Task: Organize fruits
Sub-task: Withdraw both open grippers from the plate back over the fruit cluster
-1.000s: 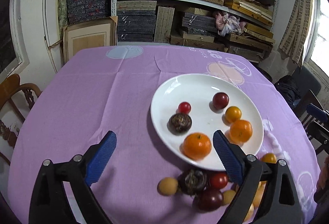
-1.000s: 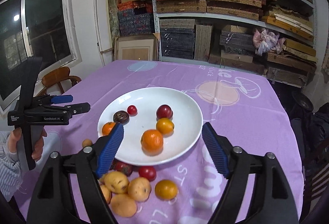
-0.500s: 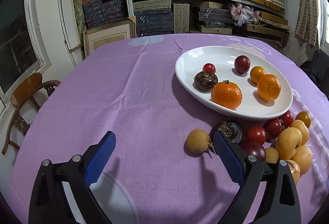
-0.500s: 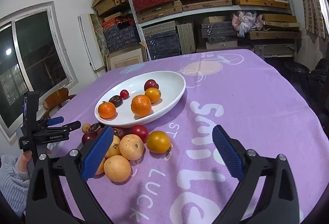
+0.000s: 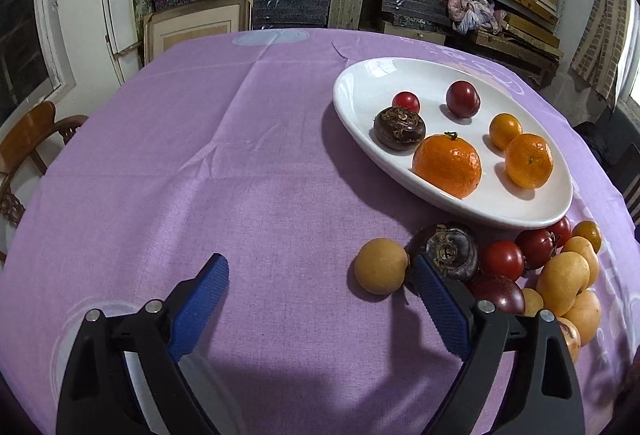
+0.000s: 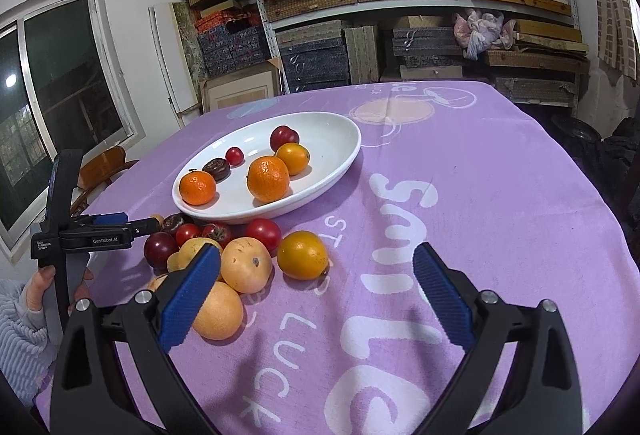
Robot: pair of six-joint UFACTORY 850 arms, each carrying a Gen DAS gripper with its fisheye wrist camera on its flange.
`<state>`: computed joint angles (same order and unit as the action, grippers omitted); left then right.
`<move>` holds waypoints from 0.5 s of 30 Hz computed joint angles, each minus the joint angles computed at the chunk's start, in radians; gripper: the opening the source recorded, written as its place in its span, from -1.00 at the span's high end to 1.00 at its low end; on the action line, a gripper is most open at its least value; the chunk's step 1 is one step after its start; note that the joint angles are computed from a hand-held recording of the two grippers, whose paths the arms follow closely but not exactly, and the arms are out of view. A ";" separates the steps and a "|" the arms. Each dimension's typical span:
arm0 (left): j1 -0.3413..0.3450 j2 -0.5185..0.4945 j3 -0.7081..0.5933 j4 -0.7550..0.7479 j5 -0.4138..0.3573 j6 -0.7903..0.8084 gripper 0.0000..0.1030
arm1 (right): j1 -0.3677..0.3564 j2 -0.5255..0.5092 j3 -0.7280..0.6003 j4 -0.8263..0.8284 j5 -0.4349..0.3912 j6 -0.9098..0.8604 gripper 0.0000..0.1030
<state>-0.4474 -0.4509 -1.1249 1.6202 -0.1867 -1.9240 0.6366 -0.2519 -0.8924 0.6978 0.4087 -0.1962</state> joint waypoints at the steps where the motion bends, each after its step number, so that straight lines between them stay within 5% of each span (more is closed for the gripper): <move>1: 0.002 0.000 0.000 -0.001 0.014 0.000 -0.68 | 0.000 -0.001 0.000 -0.002 0.000 0.005 -0.84; 11: 0.001 0.007 0.010 0.337 0.067 -0.281 0.01 | -0.011 -0.007 -0.004 -0.035 -0.020 0.046 -0.84; 15: 0.005 0.000 0.002 0.498 0.092 -0.428 0.08 | -0.016 -0.013 -0.010 -0.055 -0.034 0.061 -0.84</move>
<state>-0.4428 -0.4509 -1.1232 2.1185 -0.0946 -2.3517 0.6209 -0.2649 -0.9028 0.6428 0.3746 -0.1352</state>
